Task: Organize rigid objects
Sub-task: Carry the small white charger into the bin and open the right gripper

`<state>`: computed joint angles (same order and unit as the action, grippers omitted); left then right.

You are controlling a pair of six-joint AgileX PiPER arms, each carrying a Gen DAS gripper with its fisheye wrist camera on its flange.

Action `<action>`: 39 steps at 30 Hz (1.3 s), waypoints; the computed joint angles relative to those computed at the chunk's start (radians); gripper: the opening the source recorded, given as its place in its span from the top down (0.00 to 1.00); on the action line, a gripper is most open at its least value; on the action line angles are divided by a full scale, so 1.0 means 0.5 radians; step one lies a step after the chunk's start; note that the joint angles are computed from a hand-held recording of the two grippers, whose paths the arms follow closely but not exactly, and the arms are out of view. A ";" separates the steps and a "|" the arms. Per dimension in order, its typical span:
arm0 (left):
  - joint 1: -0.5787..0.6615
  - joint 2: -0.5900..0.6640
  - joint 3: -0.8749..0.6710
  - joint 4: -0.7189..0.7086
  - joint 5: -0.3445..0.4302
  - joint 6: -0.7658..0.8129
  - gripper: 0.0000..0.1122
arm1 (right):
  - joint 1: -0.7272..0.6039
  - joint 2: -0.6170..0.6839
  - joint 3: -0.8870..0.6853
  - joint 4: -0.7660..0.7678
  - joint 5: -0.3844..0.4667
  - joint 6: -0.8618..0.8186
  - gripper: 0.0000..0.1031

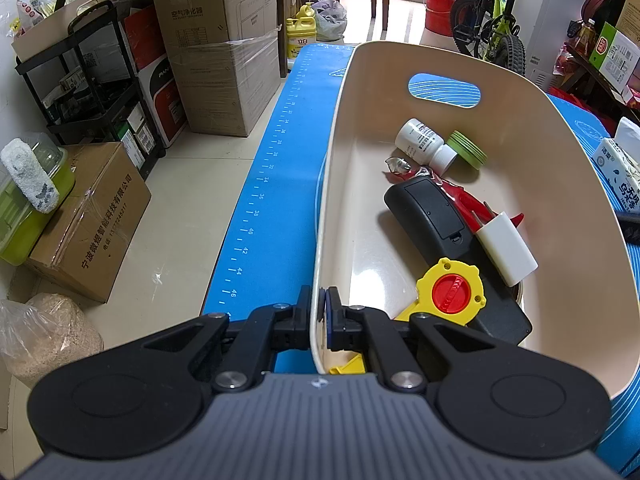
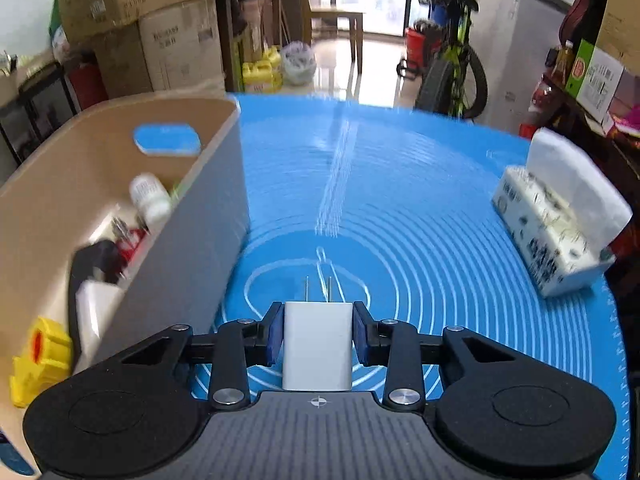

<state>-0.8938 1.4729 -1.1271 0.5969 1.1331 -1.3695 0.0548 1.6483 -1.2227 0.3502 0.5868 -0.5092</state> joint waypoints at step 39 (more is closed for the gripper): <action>0.013 -0.021 0.019 -0.012 -0.003 0.022 0.93 | 0.568 -0.049 -0.211 -0.094 0.430 0.084 0.58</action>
